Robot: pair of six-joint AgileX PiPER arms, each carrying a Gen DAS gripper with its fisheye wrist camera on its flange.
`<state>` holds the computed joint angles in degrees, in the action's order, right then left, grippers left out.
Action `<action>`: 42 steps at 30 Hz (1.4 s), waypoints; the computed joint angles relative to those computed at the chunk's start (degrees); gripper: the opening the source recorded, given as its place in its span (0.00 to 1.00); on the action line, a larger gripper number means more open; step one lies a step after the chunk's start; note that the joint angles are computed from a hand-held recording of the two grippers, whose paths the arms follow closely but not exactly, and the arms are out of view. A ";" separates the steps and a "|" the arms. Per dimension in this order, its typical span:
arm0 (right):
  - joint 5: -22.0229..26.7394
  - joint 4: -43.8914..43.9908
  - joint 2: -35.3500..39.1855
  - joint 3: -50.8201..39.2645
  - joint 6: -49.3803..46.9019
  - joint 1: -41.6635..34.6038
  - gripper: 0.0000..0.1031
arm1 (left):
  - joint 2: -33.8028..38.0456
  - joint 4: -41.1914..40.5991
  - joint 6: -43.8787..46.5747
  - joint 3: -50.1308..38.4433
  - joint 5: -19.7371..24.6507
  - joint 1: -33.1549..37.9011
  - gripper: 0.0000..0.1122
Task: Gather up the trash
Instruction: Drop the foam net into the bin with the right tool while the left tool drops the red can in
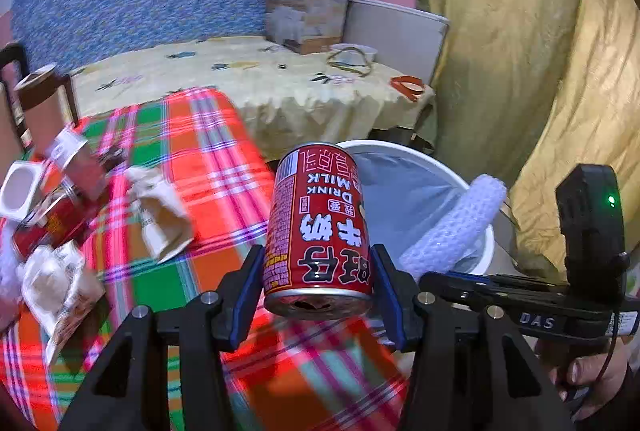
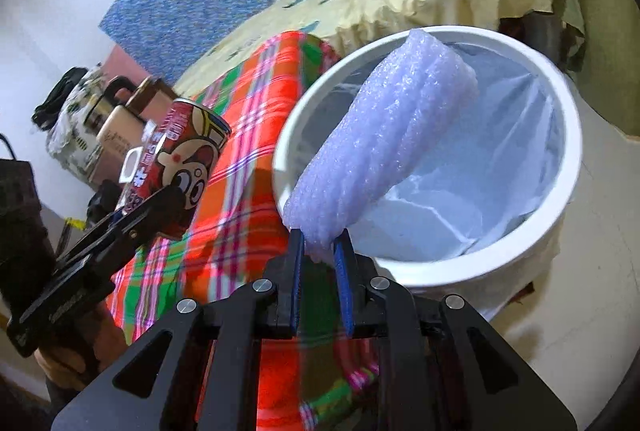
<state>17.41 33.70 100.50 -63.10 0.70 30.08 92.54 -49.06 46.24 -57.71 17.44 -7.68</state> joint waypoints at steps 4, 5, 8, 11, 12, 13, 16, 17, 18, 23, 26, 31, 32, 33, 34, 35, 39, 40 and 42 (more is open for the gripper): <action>-1.54 -10.75 -1.89 1.09 9.80 0.46 0.34 | 2.03 -0.41 0.55 -2.38 0.35 -2.00 0.48; -1.66 -11.67 -1.88 1.14 10.66 0.37 0.37 | 2.66 -0.61 0.72 -3.07 0.73 -2.26 0.48; -2.44 -13.62 -2.51 2.19 12.97 -0.17 0.44 | 3.72 -0.98 1.16 -4.07 0.93 -2.92 0.48; -2.99 -13.97 -2.94 3.21 13.54 -0.62 0.44 | 3.99 -1.62 1.90 -4.33 1.14 -3.83 0.48; -3.03 -13.21 -3.03 3.35 12.89 -0.92 0.44 | 4.11 -0.96 1.39 -4.49 0.97 -4.19 0.49; -3.15 -13.24 -3.16 3.58 13.02 -1.08 0.44 | 4.20 -0.35 0.87 -4.52 0.64 -4.55 0.48; -3.55 -12.54 -3.46 4.18 12.59 -1.35 0.44 | 4.23 0.15 0.39 -4.46 0.47 -5.04 0.49; -3.42 -12.36 -3.42 4.04 12.47 -1.54 0.44 | 4.26 0.15 0.30 -4.45 0.44 -5.08 0.49; -3.64 -12.21 -3.52 4.27 12.42 -1.59 0.44 | 4.31 0.04 0.30 -4.50 0.42 -5.10 0.49; -3.92 -12.03 -3.96 4.87 12.80 -1.91 0.44 | 5.05 -1.45 1.60 -5.28 0.44 -5.29 0.49; -4.23 -12.29 -4.32 5.25 13.32 -1.90 0.44 | 5.88 -0.90 0.91 -6.12 0.39 -5.70 0.49; -4.80 -13.50 -5.28 6.27 14.18 -2.06 0.44 | 5.28 -4.86 5.09 -5.18 0.27 -5.76 0.49; -4.84 -13.85 -5.36 6.32 14.52 -2.10 0.44 | 4.98 -5.96 6.23 -4.88 0.27 -5.65 0.49; -4.92 -14.10 -5.43 6.37 14.74 -2.11 0.44 | 4.83 -6.13 6.36 -4.85 0.27 -5.65 0.49; -4.99 -14.23 -5.49 6.41 14.89 -2.10 0.44 | 4.57 -6.31 6.56 -4.68 0.27 -5.59 0.49; -5.08 -14.38 -5.57 6.52 15.06 -2.05 0.44 | 4.29 -6.51 6.85 -4.48 0.24 -5.55 0.49; -5.17 -17.02 -5.93 6.64 17.73 -1.51 0.44 | 3.17 -6.70 6.80 -3.32 -0.09 -5.34 0.50; -5.20 -17.38 -6.08 6.66 17.97 -1.31 0.44 | 2.73 -6.92 6.76 -2.83 -0.15 -5.18 0.50; -5.26 -18.51 -6.44 6.72 18.68 -1.00 0.44 | 1.73 -6.45 6.01 -1.59 -0.87 -4.98 0.50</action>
<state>12.15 15.19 94.07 -56.38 19.39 29.08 94.27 -55.52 52.26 -59.30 16.56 -12.66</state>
